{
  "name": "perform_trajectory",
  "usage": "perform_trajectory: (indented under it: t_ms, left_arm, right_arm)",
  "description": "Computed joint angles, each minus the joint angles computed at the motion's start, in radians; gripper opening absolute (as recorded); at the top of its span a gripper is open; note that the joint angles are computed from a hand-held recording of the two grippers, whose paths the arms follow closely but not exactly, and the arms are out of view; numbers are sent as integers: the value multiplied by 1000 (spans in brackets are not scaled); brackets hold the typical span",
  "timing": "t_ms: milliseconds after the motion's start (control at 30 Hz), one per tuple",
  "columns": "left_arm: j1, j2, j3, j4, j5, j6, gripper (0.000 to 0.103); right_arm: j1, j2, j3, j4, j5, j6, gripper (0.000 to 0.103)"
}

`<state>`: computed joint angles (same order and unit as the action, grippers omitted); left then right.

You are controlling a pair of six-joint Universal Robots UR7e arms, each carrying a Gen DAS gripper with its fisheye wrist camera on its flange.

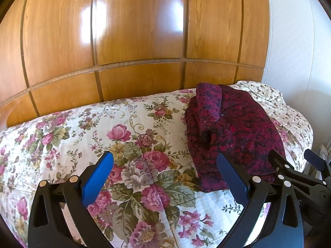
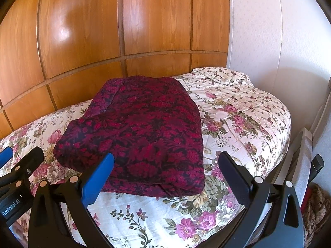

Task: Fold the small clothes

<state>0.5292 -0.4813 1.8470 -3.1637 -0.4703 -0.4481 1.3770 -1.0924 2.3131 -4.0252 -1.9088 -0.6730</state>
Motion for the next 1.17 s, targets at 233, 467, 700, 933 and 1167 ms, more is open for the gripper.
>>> perform_trajectory:
  t_ms: [233,467,700,933,1167]
  left_arm:
    - [-2,-5,3,2,7,-5,99]
    - [-4,-6,5,-1,8,-6,99]
    - [-2,0,4,-8,12,1,99]
    - [12,-7,1,46,-3,-40,99]
    - [28,-13,7,75,5,-96,99]
  right_arm:
    - [1,1,-1,9,1,-4,101]
    - [1,4,1,13,-1,-2,101]
    - [-4,1,-2,30,4,-5,101]
    - [-13,-14,2,40,27,1,101]
    - [-33,-45,-12,75,57,20,101]
